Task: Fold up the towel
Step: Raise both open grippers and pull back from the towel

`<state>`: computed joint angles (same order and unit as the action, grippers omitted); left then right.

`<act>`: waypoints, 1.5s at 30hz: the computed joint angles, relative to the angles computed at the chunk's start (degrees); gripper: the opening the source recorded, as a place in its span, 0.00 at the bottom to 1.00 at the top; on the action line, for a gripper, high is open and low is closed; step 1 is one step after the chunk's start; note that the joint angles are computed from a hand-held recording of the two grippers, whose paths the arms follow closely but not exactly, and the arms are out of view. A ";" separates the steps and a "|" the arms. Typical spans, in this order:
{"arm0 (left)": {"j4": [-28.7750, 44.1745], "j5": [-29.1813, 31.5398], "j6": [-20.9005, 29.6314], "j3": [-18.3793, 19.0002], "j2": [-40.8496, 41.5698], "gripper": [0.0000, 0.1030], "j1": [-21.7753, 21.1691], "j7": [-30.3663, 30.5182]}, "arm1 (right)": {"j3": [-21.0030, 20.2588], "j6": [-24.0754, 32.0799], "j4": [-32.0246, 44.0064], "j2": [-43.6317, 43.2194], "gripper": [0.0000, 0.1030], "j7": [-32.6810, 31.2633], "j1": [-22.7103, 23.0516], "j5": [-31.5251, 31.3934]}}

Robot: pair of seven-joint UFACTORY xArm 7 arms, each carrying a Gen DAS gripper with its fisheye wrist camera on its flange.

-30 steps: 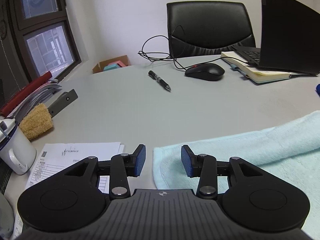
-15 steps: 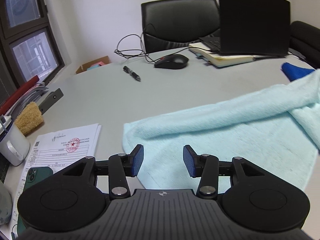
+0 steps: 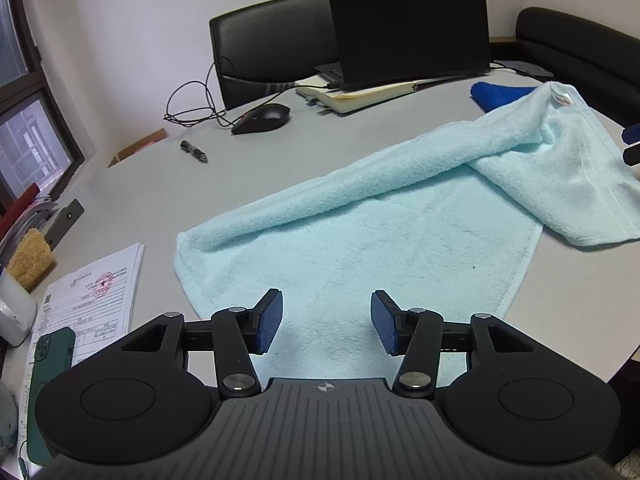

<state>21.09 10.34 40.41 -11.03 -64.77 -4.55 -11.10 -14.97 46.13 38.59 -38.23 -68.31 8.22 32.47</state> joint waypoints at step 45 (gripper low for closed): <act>-2.49 -10.12 9.49 10.77 -6.55 0.52 -2.85 13.58 | -0.75 9.29 -0.33 -0.20 0.51 -4.22 -4.50 -4.11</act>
